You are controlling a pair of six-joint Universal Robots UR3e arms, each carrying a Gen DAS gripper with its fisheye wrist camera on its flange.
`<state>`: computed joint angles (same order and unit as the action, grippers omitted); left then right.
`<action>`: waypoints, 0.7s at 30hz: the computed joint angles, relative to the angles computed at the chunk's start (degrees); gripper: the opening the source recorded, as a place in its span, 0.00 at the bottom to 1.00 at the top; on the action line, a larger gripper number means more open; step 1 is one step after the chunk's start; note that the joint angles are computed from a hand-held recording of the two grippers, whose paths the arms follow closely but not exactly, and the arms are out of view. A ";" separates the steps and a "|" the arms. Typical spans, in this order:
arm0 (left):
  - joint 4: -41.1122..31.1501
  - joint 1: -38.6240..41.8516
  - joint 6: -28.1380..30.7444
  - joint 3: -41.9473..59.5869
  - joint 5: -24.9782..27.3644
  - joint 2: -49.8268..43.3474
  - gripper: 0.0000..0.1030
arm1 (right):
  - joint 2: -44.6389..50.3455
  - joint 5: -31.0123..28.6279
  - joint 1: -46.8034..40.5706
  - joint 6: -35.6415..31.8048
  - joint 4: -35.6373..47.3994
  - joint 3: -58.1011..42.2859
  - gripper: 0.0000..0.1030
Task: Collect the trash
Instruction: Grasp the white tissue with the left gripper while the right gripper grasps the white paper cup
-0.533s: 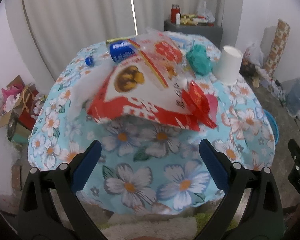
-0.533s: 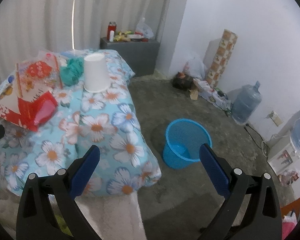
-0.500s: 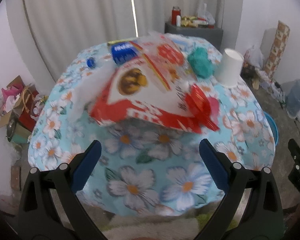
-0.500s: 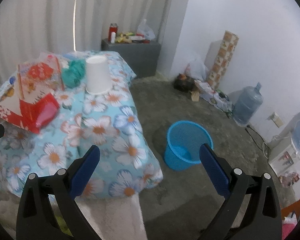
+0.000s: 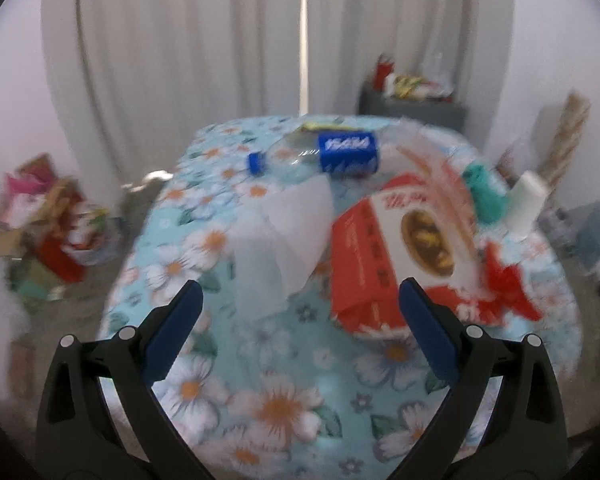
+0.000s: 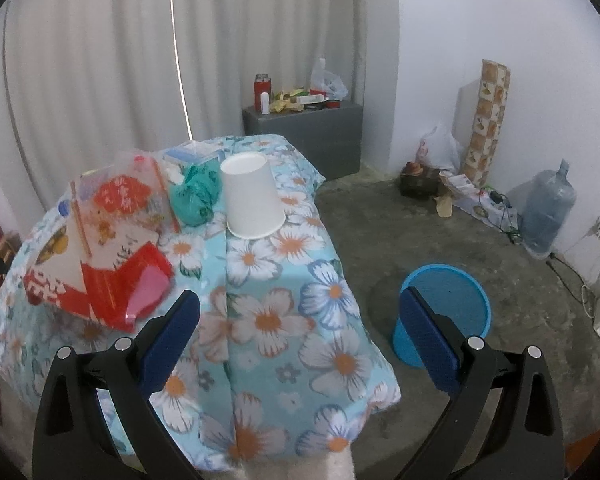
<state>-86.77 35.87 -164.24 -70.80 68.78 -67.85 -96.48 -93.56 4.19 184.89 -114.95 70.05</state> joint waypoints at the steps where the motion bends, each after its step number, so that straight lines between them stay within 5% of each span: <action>1: -1.51 3.99 1.58 -0.36 -4.92 0.52 0.91 | 0.52 0.12 -0.06 0.05 0.20 -0.64 0.94; 5: -7.61 7.37 1.30 4.08 -9.82 -3.88 0.91 | 3.76 0.79 -0.21 0.91 1.30 -4.07 0.94; 13: -7.38 10.30 -2.35 4.50 -18.83 -10.28 0.91 | 8.70 4.53 -1.81 0.88 2.54 -8.97 0.94; 21: -7.84 8.76 -5.96 9.50 -21.30 -21.77 0.54 | 19.31 12.55 -4.38 0.54 5.90 -23.84 0.94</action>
<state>-94.61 44.63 -170.20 -61.29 47.48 -89.62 -77.17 -81.00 -0.19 185.43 -109.05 46.21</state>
